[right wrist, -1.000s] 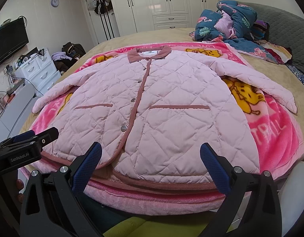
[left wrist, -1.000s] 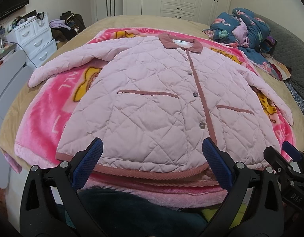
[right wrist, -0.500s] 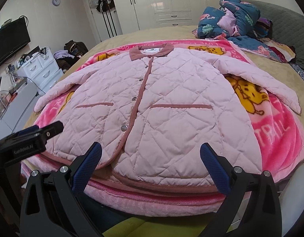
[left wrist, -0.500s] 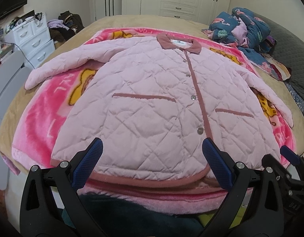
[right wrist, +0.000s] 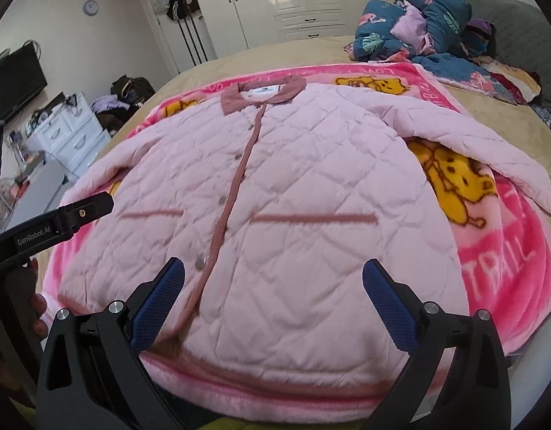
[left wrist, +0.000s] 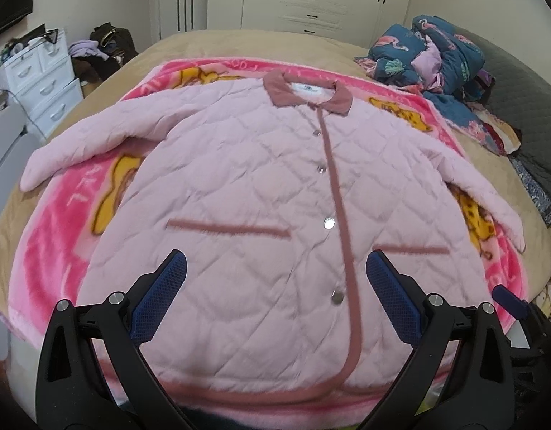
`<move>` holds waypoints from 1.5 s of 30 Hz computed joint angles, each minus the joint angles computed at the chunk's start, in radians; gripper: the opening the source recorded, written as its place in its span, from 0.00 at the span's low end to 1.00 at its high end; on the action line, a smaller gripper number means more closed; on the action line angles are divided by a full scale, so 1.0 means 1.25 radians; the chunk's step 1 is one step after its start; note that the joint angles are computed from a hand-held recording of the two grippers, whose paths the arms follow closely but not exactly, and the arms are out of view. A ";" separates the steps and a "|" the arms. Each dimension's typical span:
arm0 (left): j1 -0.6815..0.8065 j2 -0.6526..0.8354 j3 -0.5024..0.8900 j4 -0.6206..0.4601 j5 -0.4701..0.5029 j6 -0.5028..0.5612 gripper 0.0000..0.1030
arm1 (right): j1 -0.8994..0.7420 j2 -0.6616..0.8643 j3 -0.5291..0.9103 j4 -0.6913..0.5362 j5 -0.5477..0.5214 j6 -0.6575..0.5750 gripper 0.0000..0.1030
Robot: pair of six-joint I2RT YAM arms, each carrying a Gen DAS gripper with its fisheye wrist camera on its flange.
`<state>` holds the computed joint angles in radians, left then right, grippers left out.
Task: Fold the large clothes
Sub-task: 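Move the right gripper to the sleeve cuff and grasp it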
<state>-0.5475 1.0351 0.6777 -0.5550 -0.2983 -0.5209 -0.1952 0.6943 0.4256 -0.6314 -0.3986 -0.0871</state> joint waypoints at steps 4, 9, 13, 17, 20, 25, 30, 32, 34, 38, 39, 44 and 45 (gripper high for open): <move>0.024 0.079 0.057 0.034 0.019 0.023 0.91 | -0.023 0.106 0.040 0.064 -0.011 -0.003 0.96; 0.055 0.176 0.135 0.060 0.042 0.047 0.91 | -0.043 0.249 0.101 0.147 -0.022 -0.002 0.96; 0.073 0.240 0.189 0.073 0.060 0.061 0.91 | -0.055 0.346 0.154 0.186 -0.028 -0.002 0.96; 0.082 0.318 0.256 0.081 0.079 0.076 0.91 | -0.065 0.434 0.209 0.223 -0.024 0.001 0.96; 0.081 0.376 0.312 0.084 0.083 0.080 0.91 | -0.084 0.510 0.266 0.238 -0.041 0.013 0.96; 0.086 0.484 0.421 0.082 0.105 0.097 0.91 | -0.118 0.601 0.339 0.282 -0.037 0.046 0.96; 0.091 0.597 0.538 0.066 0.114 0.125 0.91 | -0.162 0.695 0.411 0.306 -0.031 0.077 0.96; 0.092 0.627 0.568 0.066 0.109 0.130 0.91 | -0.177 0.725 0.433 0.320 -0.013 0.092 0.96; 0.094 0.657 0.601 0.063 0.118 0.137 0.91 | -0.195 0.755 0.457 0.330 -0.006 0.105 0.96; 0.094 0.718 0.667 0.055 0.113 0.150 0.91 | -0.231 0.795 0.485 0.352 0.003 0.131 0.96; 0.094 0.737 0.686 0.052 0.113 0.150 0.91 | -0.241 0.806 0.490 0.359 0.006 0.138 0.96; 0.097 0.809 0.741 0.043 0.138 0.140 0.91 | -0.299 0.877 0.529 0.377 0.018 0.194 0.96; 0.097 0.822 0.748 0.042 0.142 0.140 0.91 | -0.312 0.893 0.537 0.378 0.016 0.202 0.96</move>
<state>-0.4259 2.0624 1.6126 -0.5029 -0.1213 -0.3462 -0.5856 1.8102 1.0971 -0.1590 -0.3791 0.1659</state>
